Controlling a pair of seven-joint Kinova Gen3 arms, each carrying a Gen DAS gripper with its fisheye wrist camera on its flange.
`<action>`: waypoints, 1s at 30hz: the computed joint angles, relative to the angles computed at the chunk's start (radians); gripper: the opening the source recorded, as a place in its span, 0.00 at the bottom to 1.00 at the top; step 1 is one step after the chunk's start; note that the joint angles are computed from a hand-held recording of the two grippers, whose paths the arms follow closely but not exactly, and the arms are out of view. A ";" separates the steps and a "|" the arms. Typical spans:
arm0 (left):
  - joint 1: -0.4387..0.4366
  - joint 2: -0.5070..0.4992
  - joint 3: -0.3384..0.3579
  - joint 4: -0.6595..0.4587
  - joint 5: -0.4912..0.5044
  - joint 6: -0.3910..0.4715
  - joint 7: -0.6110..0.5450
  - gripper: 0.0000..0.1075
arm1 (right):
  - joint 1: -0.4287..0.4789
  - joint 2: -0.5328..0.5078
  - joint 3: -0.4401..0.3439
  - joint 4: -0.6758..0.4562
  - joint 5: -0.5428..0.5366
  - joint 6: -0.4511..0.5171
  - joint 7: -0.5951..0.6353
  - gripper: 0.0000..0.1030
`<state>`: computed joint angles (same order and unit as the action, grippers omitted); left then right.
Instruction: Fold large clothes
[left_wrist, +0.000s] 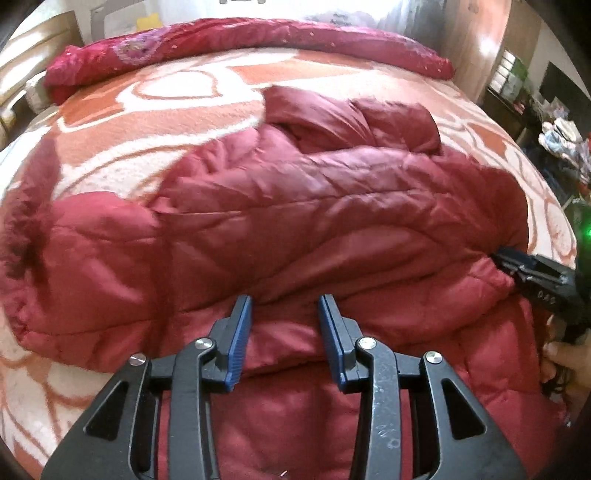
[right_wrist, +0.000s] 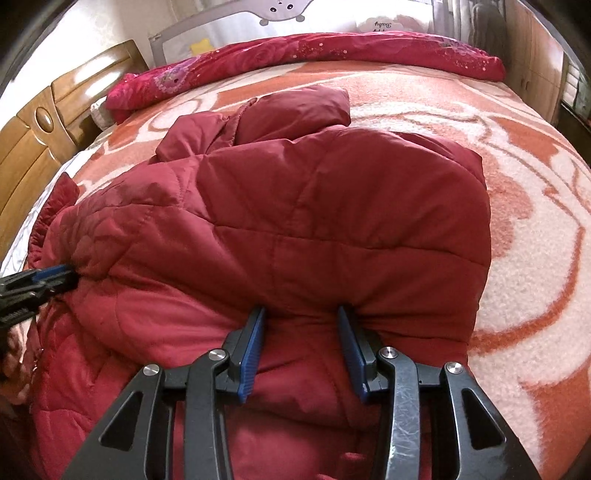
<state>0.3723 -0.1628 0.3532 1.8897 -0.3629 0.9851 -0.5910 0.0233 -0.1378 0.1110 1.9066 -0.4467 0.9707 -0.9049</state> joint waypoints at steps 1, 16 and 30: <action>-0.004 -0.012 0.001 -0.003 -0.007 0.020 0.009 0.33 | 0.000 -0.001 -0.001 0.001 0.001 -0.001 -0.001 0.41; -0.234 -0.245 -0.091 0.070 0.060 0.138 -0.097 0.43 | 0.003 -0.121 0.085 -0.043 -0.068 0.171 -0.011 0.58; -0.413 -0.190 -0.129 0.056 -0.040 0.140 -0.197 0.58 | 0.000 -0.187 0.128 -0.020 -0.064 0.301 -0.004 0.59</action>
<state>-0.0408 -0.3524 0.2244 1.9454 -0.4034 1.1248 -0.7877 0.0236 -0.3250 0.2386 1.8864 -0.5102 1.2712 -0.9093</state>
